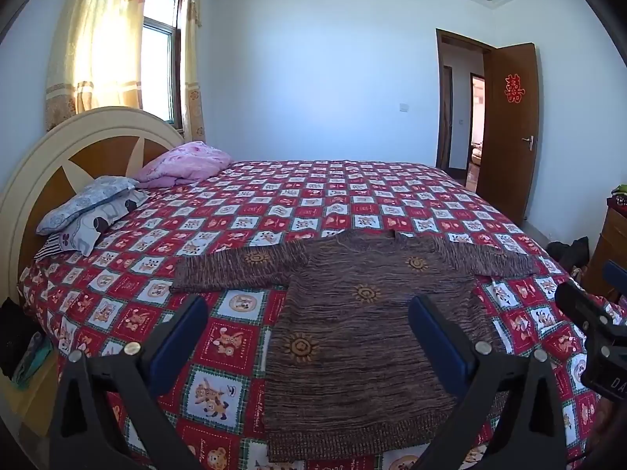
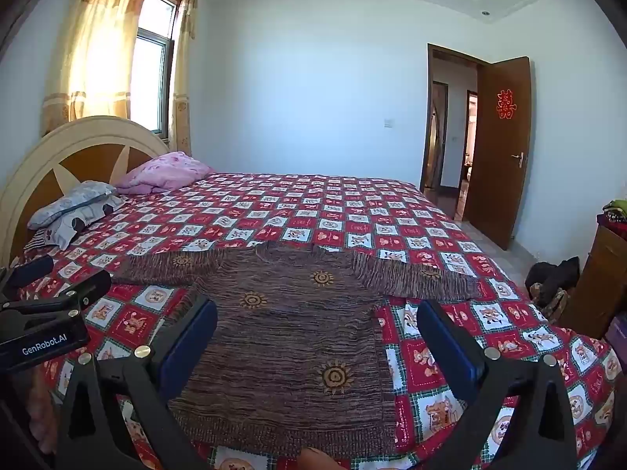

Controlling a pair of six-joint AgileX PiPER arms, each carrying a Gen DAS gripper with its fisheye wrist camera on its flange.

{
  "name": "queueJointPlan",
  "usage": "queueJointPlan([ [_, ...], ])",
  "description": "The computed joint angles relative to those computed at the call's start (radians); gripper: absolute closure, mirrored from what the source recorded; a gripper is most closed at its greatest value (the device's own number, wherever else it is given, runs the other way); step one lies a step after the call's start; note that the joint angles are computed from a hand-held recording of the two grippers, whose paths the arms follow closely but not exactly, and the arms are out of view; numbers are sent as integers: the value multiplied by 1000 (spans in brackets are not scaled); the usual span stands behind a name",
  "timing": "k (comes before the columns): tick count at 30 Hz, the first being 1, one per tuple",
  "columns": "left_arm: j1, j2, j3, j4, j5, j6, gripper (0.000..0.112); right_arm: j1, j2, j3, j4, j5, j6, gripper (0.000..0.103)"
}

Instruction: Fold small clothes

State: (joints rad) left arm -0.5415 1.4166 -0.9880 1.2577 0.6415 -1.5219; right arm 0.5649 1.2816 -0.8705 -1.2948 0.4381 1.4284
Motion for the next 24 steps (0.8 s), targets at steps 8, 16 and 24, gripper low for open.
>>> queueJointPlan([
  [8,5,12,-7,11,2,-18,9,9,6,36,-97,18,91,1],
  [16,-16,17,11,45,29,-58,9,6,17,25,-53,11,44,1],
  [24,-15,17,11,45,40,-72,9,8,30,20,-33,8,22,1],
])
